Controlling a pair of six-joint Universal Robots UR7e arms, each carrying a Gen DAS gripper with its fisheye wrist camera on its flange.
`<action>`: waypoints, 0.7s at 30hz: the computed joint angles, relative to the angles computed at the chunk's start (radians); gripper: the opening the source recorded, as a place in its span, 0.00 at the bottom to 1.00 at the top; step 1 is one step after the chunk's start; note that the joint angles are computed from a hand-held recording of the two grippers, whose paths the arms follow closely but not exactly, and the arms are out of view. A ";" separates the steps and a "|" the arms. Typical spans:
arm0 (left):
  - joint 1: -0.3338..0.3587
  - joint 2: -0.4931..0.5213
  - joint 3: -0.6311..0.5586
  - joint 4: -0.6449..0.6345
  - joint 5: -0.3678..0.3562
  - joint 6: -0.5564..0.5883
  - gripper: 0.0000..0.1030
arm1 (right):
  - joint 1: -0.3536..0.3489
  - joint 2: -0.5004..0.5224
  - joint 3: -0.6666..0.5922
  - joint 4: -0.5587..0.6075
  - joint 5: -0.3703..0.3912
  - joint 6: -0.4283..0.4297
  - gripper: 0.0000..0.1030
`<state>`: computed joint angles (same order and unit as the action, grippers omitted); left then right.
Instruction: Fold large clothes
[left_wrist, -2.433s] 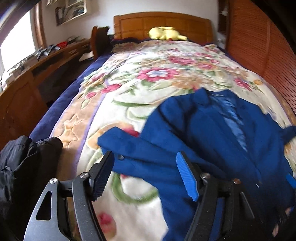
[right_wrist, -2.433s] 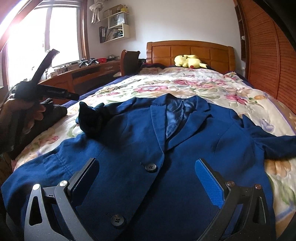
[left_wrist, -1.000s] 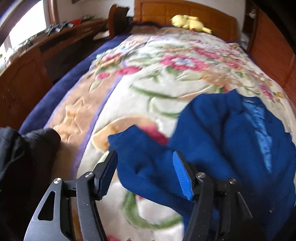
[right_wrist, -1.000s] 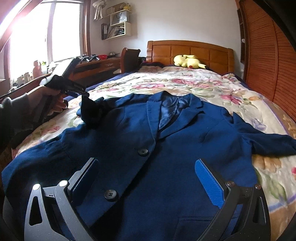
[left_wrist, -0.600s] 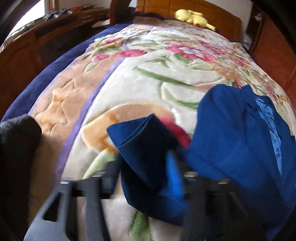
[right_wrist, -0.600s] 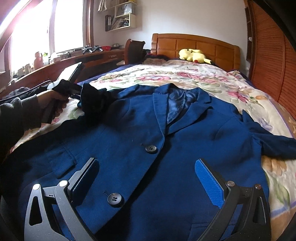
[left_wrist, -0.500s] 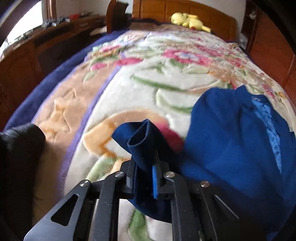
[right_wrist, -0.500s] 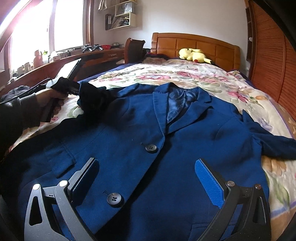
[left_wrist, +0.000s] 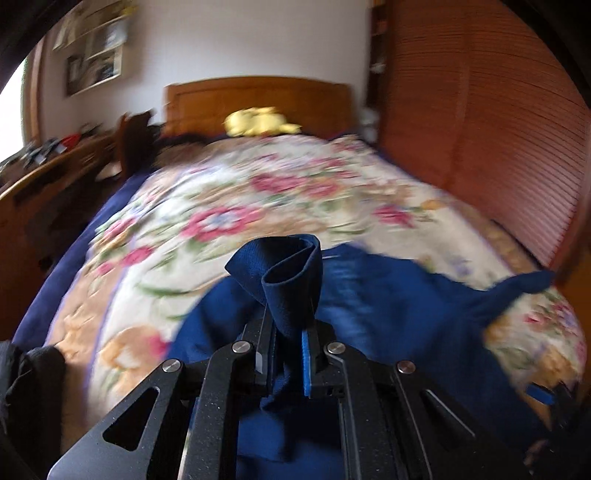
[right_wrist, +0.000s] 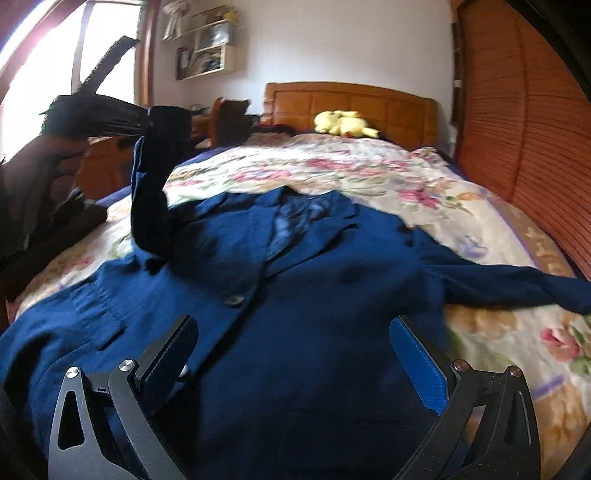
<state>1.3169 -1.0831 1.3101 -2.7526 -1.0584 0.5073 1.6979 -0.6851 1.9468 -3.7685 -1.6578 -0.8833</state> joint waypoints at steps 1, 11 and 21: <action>-0.014 -0.010 0.024 0.001 -0.010 0.000 0.10 | -0.003 -0.013 0.012 -0.012 -0.001 0.006 1.00; -0.102 -0.125 0.269 0.058 -0.020 -0.048 0.17 | -0.005 -0.117 0.124 -0.112 -0.014 0.082 1.00; -0.060 -0.236 0.458 -0.047 0.000 0.019 0.55 | 0.030 -0.084 0.098 -0.089 -0.051 0.082 1.00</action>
